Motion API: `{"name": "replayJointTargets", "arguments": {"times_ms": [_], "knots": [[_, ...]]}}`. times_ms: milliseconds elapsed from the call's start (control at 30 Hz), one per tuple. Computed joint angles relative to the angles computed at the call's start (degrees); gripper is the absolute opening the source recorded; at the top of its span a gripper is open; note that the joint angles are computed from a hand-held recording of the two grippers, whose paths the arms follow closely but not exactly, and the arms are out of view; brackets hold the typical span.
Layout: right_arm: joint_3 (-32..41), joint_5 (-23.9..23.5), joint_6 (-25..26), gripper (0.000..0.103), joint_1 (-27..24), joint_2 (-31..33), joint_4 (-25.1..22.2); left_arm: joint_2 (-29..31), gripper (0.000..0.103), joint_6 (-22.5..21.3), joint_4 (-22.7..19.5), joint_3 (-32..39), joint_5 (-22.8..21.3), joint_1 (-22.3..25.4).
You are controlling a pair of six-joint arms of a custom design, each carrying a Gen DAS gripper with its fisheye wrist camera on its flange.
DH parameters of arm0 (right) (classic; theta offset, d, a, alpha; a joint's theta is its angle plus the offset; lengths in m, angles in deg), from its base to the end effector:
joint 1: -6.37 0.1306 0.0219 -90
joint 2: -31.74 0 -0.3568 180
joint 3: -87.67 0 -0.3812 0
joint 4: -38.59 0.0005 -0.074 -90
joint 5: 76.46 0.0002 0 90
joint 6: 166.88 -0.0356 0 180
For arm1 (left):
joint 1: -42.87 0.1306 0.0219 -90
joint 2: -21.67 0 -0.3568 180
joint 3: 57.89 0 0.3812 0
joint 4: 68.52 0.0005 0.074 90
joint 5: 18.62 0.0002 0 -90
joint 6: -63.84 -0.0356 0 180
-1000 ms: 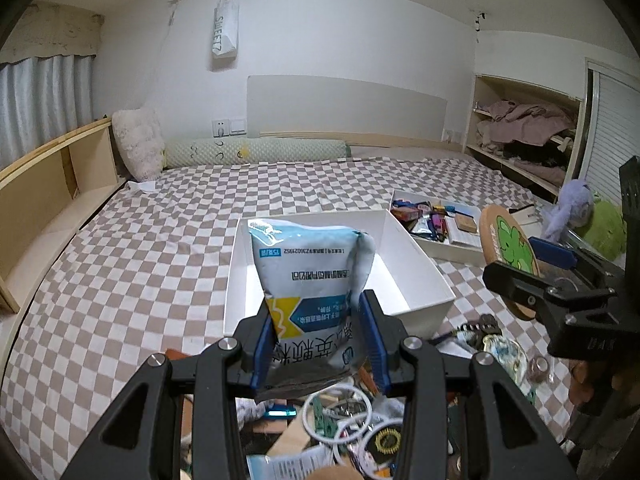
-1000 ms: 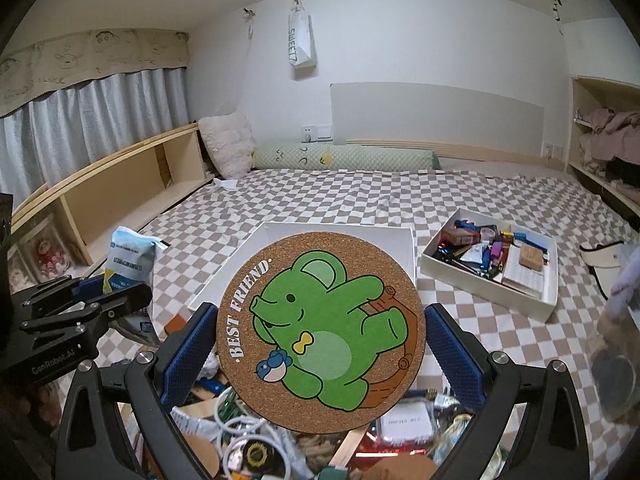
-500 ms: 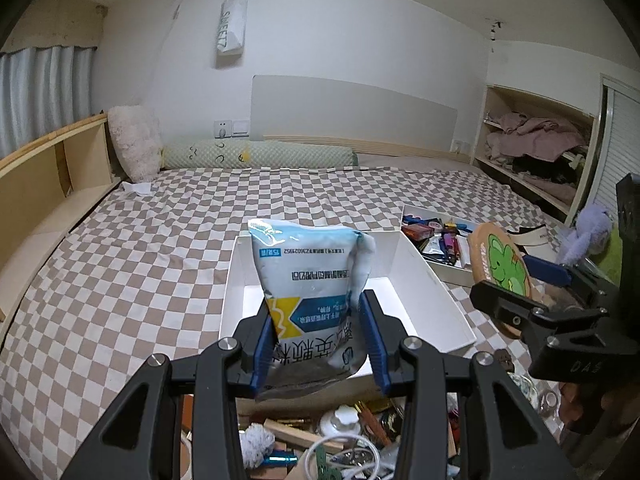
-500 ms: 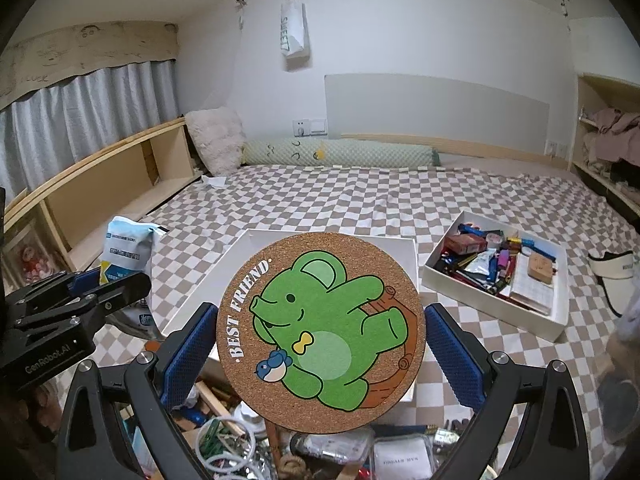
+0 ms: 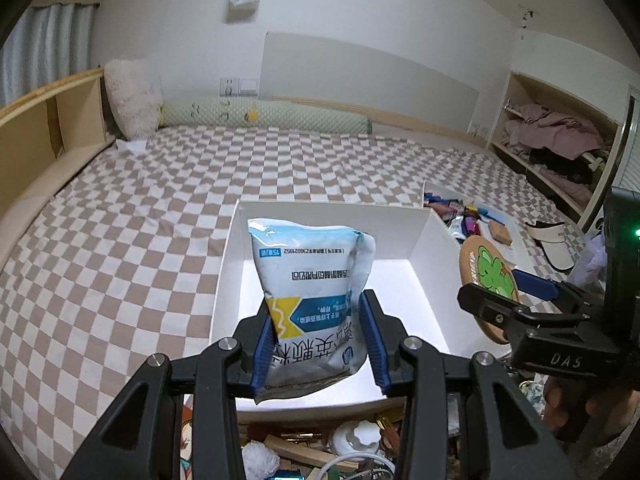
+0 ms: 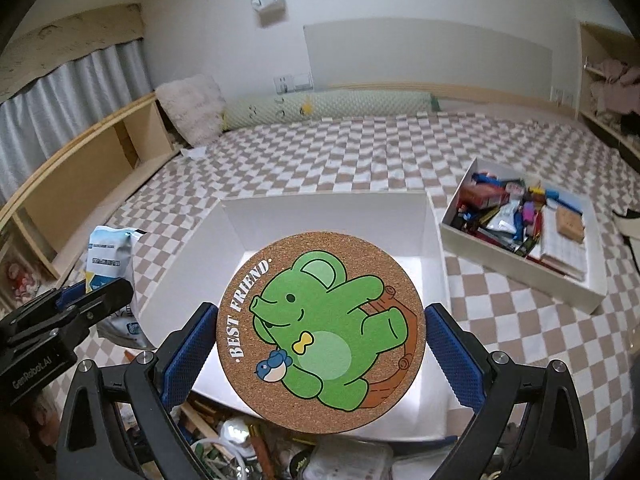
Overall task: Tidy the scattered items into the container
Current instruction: 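Lower the coaster into the white box and open the right gripper while the left gripper releases the sachet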
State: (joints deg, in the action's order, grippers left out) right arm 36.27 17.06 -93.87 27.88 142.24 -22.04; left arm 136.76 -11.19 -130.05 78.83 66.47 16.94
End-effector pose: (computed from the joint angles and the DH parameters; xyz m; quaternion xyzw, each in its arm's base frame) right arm 0.5497 0.2137 0.5090 -0.0237 0.9148 0.1061 0.3891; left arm 0.5510 -0.2651 0.5239 0.0684 0.9027 -0.1114 0.4099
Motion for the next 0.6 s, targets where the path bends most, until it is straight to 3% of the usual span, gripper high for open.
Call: {"name": "replayJointTargets", "arguments": {"times_ms": [200, 600], "knots": [[4.96, 1.05, 0.33, 0.101, 0.08, 5.04, -4.26, 6.01, 0.04, 1.97, -4.51, 6.64, 2.85, 0.64], [7.86, 1.6, -0.83, 0.101, -0.69, 9.58, -7.3, 15.32, 0.04, 4.48, -12.45, 18.36, 4.88, 0.89]]}}
